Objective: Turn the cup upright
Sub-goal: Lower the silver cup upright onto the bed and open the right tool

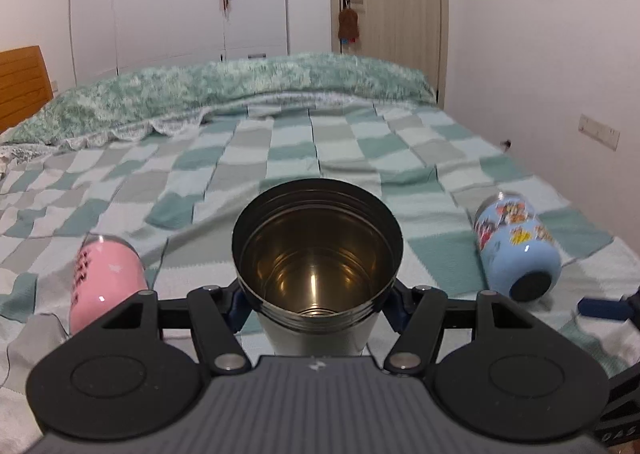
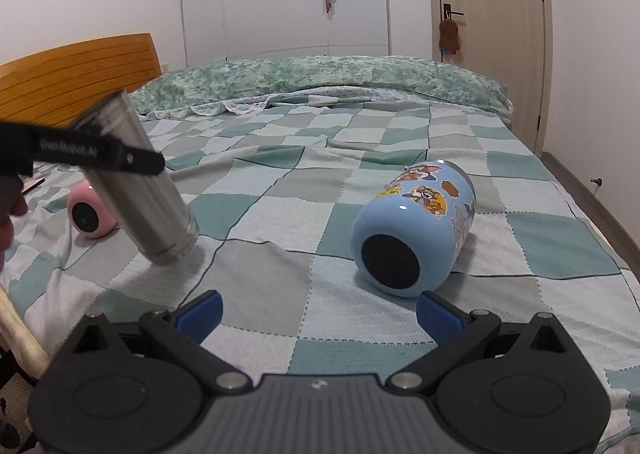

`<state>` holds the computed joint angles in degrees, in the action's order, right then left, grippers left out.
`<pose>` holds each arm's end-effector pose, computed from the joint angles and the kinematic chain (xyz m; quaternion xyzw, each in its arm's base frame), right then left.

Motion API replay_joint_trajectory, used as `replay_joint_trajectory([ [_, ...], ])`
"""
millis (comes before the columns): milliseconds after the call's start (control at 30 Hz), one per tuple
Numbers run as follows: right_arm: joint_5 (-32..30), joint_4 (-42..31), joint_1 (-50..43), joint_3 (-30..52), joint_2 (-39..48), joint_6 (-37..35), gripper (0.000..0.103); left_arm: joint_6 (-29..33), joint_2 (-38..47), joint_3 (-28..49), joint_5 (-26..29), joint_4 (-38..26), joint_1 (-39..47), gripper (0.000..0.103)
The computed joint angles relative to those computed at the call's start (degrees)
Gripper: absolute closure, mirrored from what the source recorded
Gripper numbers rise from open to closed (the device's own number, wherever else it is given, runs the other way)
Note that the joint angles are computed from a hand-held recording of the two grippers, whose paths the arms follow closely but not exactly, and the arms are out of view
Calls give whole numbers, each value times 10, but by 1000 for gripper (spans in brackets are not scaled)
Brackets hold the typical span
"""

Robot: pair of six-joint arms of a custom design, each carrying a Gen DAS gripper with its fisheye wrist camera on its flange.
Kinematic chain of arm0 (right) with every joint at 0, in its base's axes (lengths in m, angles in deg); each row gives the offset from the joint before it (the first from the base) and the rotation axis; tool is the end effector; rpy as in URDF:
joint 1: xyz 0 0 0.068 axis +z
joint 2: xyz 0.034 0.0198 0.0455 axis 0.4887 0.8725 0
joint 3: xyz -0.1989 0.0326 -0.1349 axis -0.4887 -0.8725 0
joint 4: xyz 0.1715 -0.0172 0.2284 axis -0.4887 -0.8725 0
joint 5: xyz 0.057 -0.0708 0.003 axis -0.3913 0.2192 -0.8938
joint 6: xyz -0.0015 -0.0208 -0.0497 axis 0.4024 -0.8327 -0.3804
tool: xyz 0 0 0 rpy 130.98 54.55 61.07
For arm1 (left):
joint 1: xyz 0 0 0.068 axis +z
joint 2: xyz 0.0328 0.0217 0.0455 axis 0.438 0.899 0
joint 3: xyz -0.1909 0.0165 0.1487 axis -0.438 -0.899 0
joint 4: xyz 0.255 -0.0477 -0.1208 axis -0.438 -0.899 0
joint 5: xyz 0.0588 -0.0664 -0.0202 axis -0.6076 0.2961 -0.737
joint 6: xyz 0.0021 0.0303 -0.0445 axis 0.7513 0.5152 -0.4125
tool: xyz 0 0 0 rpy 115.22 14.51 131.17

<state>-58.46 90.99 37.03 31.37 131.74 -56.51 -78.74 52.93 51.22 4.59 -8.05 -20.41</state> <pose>0.3222 0.0600 0.0859 -0.2612 0.8337 0.1822 0.4512 0.2516 -0.2260 0.1402 -0.0879 0.8706 0.0743 0.4783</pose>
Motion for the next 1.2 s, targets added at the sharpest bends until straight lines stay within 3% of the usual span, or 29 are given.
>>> replay_joint_trajectory([
  [233, 15, 15, 4, -5, 0, 9, 0, 8, -4, -16, 25, 16, 16, 36],
  [300, 19, 20, 6, -9, -2, 11, 0, 13, -13, -24, 26, 26, 16, 11],
  [367, 22, 24, 7, -16, -10, 14, 0, 21, -24, -36, 7, 46, 8, 0],
  [600, 31, 36, 10, -68, -74, 17, 0, 9, -77, -79, -59, 60, -35, 0],
  [867, 42, 63, 14, -177, -207, 31, 0, -2, -138, -158, -212, 111, -154, 0],
  [967, 45, 91, 16, -224, -250, 34, 0, -55, -126, -166, -259, 89, -201, 0],
  [1067, 47, 147, 14, -278, -279, 41, 0, -177, -85, -155, -305, 10, -249, 0],
  [1167, 43, 232, 7, -337, -289, 42, 0, -366, -7, -105, -339, -151, -287, 0],
  [1200, 42, 266, 5, -356, -286, 40, 0, -473, 36, -72, -346, -250, -300, 0],
])
